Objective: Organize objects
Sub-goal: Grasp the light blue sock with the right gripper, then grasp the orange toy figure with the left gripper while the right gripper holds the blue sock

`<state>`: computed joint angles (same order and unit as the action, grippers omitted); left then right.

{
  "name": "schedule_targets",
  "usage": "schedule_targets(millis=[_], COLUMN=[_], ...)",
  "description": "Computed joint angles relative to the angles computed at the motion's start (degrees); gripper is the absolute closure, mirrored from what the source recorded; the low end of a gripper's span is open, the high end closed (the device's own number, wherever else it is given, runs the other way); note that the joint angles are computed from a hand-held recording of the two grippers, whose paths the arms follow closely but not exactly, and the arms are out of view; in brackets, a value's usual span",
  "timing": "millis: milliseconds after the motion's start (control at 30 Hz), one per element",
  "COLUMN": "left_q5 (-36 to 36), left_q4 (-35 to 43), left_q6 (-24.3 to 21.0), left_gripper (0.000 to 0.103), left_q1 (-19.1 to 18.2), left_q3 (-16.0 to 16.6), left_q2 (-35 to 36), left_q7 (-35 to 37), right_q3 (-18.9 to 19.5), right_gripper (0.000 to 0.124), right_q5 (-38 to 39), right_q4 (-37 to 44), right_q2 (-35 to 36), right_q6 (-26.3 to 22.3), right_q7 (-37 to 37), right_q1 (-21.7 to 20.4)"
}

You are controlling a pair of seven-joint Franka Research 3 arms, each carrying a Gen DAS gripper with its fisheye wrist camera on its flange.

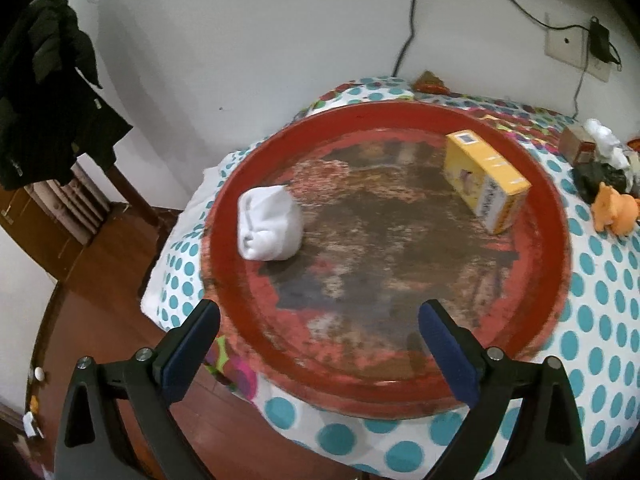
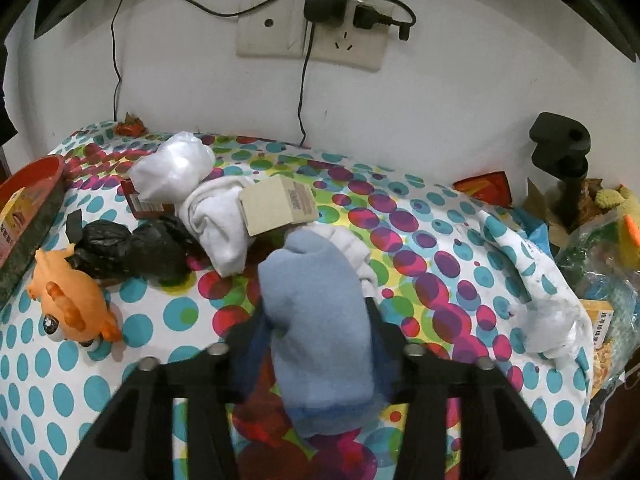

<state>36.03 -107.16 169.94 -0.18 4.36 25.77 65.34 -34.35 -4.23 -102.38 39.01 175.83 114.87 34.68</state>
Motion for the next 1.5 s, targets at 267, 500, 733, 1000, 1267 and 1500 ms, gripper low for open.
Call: schedule_targets(millis=[267,500,733,1000,1267,1500], left_q5=[0.1,-3.4,-13.5,-23.1,-30.1,-30.5], left_q4=[-0.8,-0.9,2.3,11.5,28.2,40.9], left_q6=[-0.1,-1.0,-4.8,-11.4,-27.2,-38.1], left_gripper=[0.003,0.003,0.003,0.003,0.003,0.004], left_q1=[-1.2,-1.6,0.1,-2.3,-7.5,-11.7], left_q3=[-2.0,-6.1,-13.9,-18.0,-16.8,-14.3], left_q2=[-1.6,-1.7,0.1,4.9,12.9,20.2], left_q7=[0.9,5.5,14.9,23.0,15.3,3.4], right_q3=[0.9,-0.8,-0.2,4.7,9.1,16.3], right_gripper=[0.094,0.095,0.095,0.095,0.094,0.094], right_q5=[2.4,6.9,11.7,15.7,17.8,19.9], right_q4=[-4.5,-11.6,-15.0,-14.4,-14.6,-14.7], right_q2=[-2.9,-6.7,-9.0,-10.0,-10.9,-12.0], right_q6=[3.2,6.4,8.4,7.5,8.4,9.4], right_q7=[-2.4,-5.9,-10.4,-14.5,-16.7,-19.5], right_q1=[-0.2,2.6,3.1,-1.3,-5.3,-12.2])
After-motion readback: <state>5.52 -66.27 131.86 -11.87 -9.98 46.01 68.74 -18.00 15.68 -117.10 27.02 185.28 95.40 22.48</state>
